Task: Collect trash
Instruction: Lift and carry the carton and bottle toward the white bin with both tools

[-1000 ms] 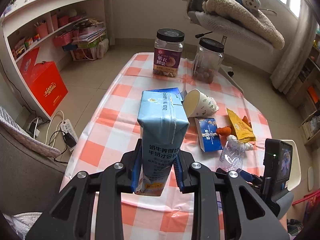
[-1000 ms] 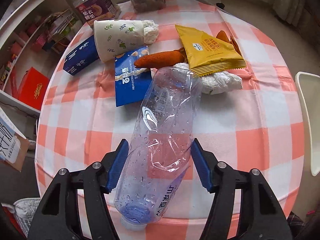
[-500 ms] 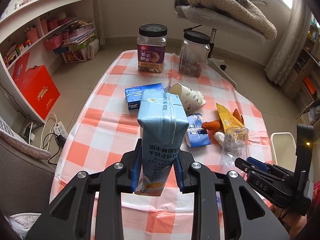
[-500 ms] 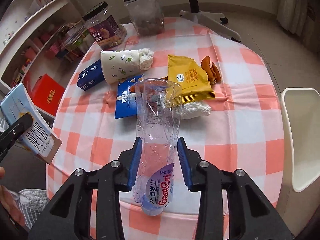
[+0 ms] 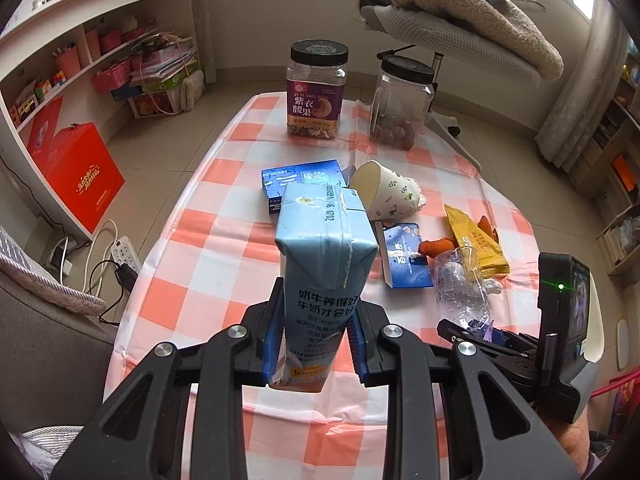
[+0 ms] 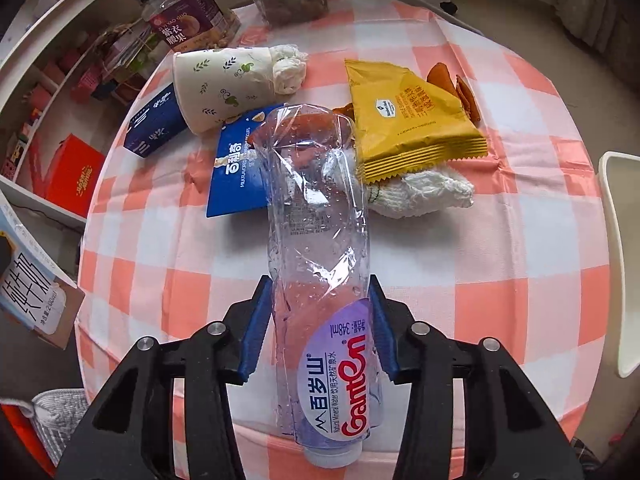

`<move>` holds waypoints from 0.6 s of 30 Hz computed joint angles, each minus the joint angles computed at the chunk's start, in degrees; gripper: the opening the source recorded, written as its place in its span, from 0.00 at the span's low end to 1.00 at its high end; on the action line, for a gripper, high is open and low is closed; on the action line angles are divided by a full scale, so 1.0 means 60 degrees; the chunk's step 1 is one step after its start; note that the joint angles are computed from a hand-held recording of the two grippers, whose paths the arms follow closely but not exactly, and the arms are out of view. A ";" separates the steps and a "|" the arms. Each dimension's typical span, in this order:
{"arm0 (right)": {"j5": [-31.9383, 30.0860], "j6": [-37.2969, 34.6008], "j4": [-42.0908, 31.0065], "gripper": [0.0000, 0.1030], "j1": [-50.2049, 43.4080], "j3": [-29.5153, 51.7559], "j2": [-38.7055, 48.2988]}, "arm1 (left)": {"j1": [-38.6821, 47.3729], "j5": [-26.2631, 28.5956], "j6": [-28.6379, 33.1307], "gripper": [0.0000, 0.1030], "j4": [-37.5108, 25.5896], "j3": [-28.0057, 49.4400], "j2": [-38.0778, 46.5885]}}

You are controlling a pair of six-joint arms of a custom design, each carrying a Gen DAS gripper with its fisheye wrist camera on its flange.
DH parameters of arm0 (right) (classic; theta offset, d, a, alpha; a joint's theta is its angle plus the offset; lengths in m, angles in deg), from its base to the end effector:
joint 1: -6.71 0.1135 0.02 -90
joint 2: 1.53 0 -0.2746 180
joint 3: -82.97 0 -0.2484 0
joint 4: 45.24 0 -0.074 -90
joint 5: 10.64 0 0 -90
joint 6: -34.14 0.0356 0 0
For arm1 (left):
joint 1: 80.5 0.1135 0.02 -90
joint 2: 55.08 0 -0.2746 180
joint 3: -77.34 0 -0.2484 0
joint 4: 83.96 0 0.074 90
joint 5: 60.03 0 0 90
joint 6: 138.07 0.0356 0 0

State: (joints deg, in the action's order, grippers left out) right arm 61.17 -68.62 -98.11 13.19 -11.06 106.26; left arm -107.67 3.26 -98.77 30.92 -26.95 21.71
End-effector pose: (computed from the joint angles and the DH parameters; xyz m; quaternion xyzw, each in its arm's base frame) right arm 0.3594 0.0520 0.1786 -0.1843 0.9613 0.1492 0.1399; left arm 0.2282 -0.0991 0.2793 -0.2407 0.9223 0.0497 0.2981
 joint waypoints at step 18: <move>-0.2057 -0.0897 -0.0380 0.42 -0.1673 0.0707 -0.1731 | -0.0619 -0.0442 -0.0168 0.28 0.0308 0.0615 0.0539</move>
